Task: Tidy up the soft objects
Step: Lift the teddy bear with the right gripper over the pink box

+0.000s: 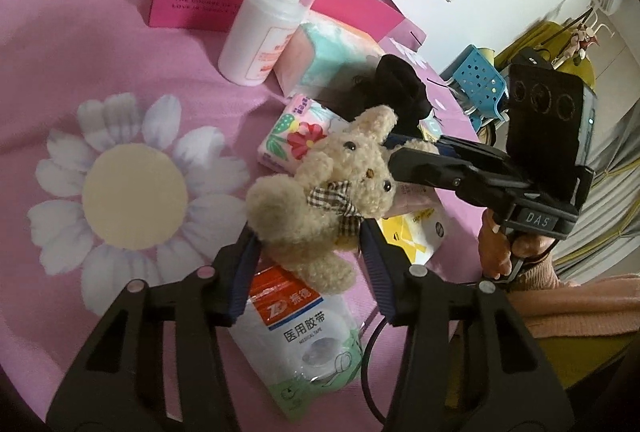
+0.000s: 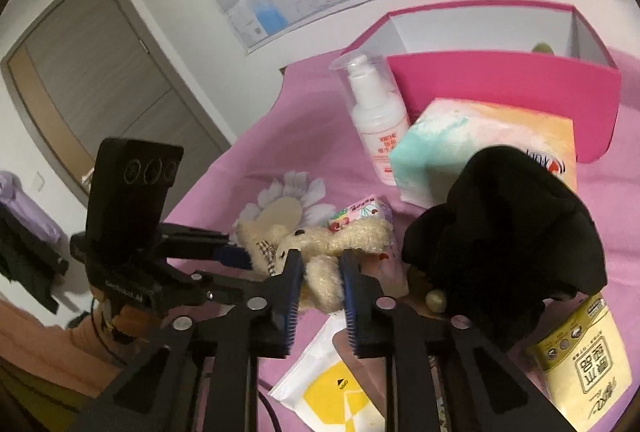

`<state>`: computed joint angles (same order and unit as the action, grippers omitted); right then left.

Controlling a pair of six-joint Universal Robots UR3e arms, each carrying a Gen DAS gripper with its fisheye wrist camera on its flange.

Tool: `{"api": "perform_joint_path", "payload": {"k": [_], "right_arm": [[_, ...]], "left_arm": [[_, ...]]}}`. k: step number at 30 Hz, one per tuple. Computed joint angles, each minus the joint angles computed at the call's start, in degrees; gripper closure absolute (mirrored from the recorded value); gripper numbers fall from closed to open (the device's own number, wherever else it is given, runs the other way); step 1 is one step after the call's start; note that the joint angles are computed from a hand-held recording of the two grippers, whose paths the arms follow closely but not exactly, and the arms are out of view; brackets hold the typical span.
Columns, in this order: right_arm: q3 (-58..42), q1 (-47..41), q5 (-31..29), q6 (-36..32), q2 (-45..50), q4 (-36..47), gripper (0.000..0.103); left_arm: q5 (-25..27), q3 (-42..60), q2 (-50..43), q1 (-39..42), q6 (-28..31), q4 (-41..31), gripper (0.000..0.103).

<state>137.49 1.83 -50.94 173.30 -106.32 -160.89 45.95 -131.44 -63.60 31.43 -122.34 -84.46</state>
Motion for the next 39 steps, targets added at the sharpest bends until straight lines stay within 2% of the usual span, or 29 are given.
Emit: {"api": "perform_joint_path", "payload": {"k": [3,9,12,15,17,20,24,32,39], "right_arm": [[-0.49,-1.25,1.89,-0.49,-2.99,2.24,0.092],[-4.83,-3.51,4.88,-1.35,-7.55,5.46,0.092],[-8.60,-5.18,6.98,-0.79,-7.57,5.30,0.092],[-12.79,-6.20,7.67,0.28,-5.17,3.37,0.092],[-16.05,-6.64,7.73,1.46,-2.02,1.46,0.092],[-21.92,-7.29,7.59,3.65,4.64,-0.99,0.092],[-28.45,-8.35,6.76,5.54,12.57,-2.18,0.092],[-35.55,-12.32,4.15,5.96,20.78,-0.40,0.092],[-38.77,-15.86,1.63,6.22,25.36,1.10,0.092]], "left_arm": [[-0.45,1.31,1.55,0.82,1.11,-2.51,0.052],[-4.12,9.05,7.12,3.94,5.90,-12.80,0.052],[-6.45,14.27,7.16,3.48,4.17,-12.01,0.052],[-7.81,18.45,4.74,1.41,-0.98,-5.29,0.052],[-7.65,21.01,1.15,-1.49,-7.40,4.30,0.052],[-4.63,26.14,-7.36,-7.57,-17.48,17.47,0.052],[0.70,34.82,-18.49,-14.39,-25.44,26.00,0.052],[10.15,59.15,-41.18,-26.56,-34.01,24.17,0.052],[17.06,84.04,-59.31,-34.36,-37.46,14.58,0.052]]}}
